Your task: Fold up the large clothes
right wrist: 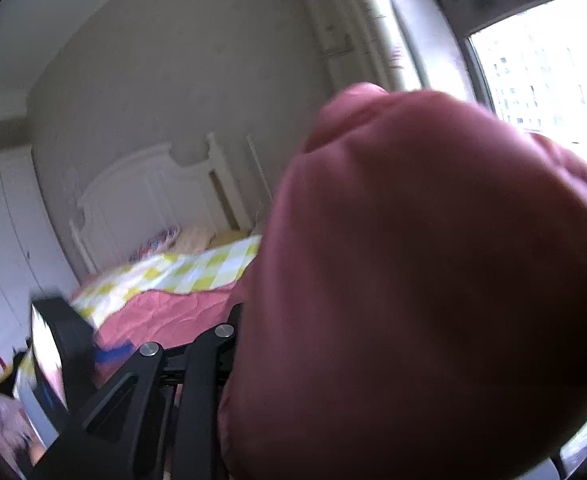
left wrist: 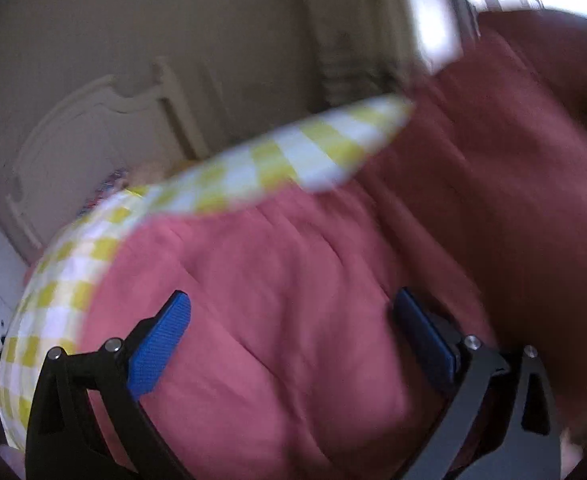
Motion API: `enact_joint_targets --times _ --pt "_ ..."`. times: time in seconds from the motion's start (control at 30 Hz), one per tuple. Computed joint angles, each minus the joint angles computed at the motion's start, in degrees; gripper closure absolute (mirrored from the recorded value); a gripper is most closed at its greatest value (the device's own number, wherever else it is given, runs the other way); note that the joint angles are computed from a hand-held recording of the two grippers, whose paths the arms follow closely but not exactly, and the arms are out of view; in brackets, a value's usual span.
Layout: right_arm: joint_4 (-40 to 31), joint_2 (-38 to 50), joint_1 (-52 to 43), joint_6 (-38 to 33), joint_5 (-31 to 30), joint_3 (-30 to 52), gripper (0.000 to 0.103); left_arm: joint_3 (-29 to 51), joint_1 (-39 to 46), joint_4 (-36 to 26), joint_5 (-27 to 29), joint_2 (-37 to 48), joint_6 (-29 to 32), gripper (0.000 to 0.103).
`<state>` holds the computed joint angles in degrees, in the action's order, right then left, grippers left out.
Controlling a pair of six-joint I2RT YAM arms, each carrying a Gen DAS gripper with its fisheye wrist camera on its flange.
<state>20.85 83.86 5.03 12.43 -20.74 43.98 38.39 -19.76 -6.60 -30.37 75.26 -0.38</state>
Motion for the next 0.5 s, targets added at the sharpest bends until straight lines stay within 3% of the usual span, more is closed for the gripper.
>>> enact_joint_targets --times 0.07,0.1,0.13,0.23,0.37,0.43,0.5 --pt "-0.13 -2.29 4.13 -4.09 5.82 -1.18 0.067 -7.37 -3.97 12.01 -5.55 0.40 1.28 0.002" --pt "0.05 -2.90 5.98 -5.98 8.24 -1.40 0.068 -7.14 -2.72 11.81 -3.23 0.32 1.20 0.002" --pt "-0.44 -3.95 9.17 -7.95 11.80 -1.12 0.068 -5.61 -0.31 8.72 1.00 -0.21 0.65 0.002" --pt "-0.81 -4.32 11.64 -9.17 14.73 -0.25 0.067 -0.87 6.68 -1.65 12.79 -3.80 1.15 0.006" --pt "-0.59 -6.14 15.73 -7.78 20.84 -2.87 0.067 -3.79 11.46 1.30 12.73 -11.84 2.69 0.005" --pt "-0.54 -6.10 17.14 -8.12 22.00 -2.79 0.067 -3.59 13.30 1.38 16.31 -9.05 4.14 0.005" --pt "-1.36 -5.43 18.37 -8.51 22.51 -1.53 0.067 -4.64 10.59 4.36 13.48 -2.98 6.14 0.005"
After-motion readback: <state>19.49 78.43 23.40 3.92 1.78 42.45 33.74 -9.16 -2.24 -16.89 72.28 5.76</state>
